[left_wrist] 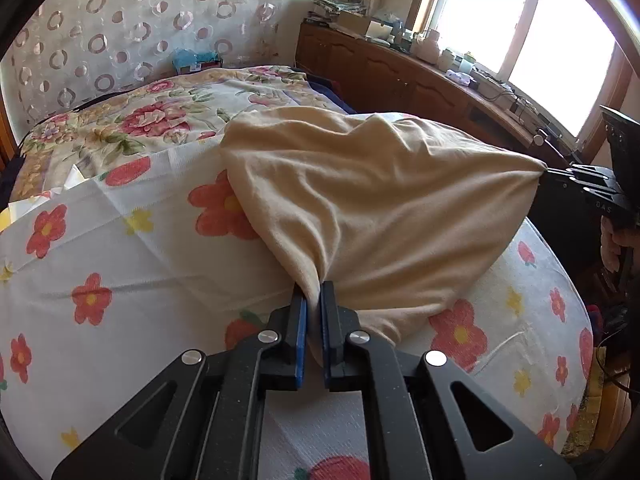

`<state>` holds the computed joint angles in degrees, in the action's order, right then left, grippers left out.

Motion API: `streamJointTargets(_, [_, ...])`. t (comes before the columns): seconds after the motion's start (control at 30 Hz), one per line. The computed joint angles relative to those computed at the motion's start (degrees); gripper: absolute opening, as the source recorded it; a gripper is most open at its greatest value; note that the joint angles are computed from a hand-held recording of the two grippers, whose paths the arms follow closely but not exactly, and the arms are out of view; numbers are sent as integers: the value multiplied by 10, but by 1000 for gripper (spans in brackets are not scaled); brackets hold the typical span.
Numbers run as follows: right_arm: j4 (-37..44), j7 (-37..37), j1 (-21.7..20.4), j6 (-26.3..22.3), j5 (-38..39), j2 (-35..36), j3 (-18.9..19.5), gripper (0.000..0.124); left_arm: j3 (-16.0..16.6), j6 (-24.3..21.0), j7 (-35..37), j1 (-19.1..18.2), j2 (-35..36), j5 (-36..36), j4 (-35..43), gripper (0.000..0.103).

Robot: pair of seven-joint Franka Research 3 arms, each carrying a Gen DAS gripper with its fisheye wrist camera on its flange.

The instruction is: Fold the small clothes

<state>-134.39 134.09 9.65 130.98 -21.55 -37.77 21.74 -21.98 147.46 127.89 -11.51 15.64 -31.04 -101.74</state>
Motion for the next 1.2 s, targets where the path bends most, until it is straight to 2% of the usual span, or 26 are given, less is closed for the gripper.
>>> streamJointTargets(0.07, [-16,-2,5,19,12,-13,-16,2,-4,-3,9,3,-3,-9,1,7])
streamJointTargets(0.1, [-18,0,3,23,15,-12,-15,2,-2,-4,4,2,-4,-7,2,11])
streamJointTargets(0.17, [-13,8,-7,15,11,-7,-5,5,2,-3,-5,0,-5,-3,6,21])
streamJointTargets(0.23, [-17,16,-7,34,15,-8,-8,20,-2,7,8,5,-4,-19,10,40])
streamJointTargets(0.27, [-15,22,-11,45,13,-6,-5,26,-3,8,13,7,-1,-27,16,41])
streamJointTargets(0.33, [-15,31,-20,61,4,1,2,46,3,0,-9,1,15,-9,38,44])
streamJointTargets(0.43, [-21,57,-34,100,-4,21,5,58,9,-5,-46,-11,51,33,84,45])
streamJointTargets(0.57, [-30,99,-47,174,10,63,-10,60,12,-31,-108,-22,108,94,159,46])
streamJointTargets(0.6, [-29,104,-50,184,10,74,-11,60,11,-27,-118,-23,116,102,166,59])
streamJointTargets(0.63, [-25,107,-54,194,7,85,-13,60,6,-24,-123,-21,123,105,173,79])
streamJointTargets(0.67, [-21,107,-55,199,6,95,-15,60,2,-31,-126,-18,131,111,183,84])
streamJointTargets(0.8, [-5,106,-54,192,0,122,-24,63,9,-66,-159,-29,156,160,220,85])
streamJointTargets(0.93, [7,87,-35,183,12,148,-52,71,-4,-70,-161,-19,163,157,228,85])
streamJointTargets(1.03, [20,91,-35,183,-2,158,-53,73,-21,-75,-147,-5,170,131,233,84])
streamJointTargets(1.07, [23,94,-33,189,-4,162,-53,73,-25,-77,-144,-2,172,123,236,82])
streamJointTargets(1.13, [15,75,-20,221,8,166,-69,73,-31,-85,-135,2,180,108,248,69])
streamJointTargets(1.17, [17,65,-17,222,10,170,-70,71,-33,-92,-131,5,185,101,254,65])
streamJointTargets(1.2, [18,47,-9,224,17,173,-75,61,-33,-97,-132,4,188,97,260,58])
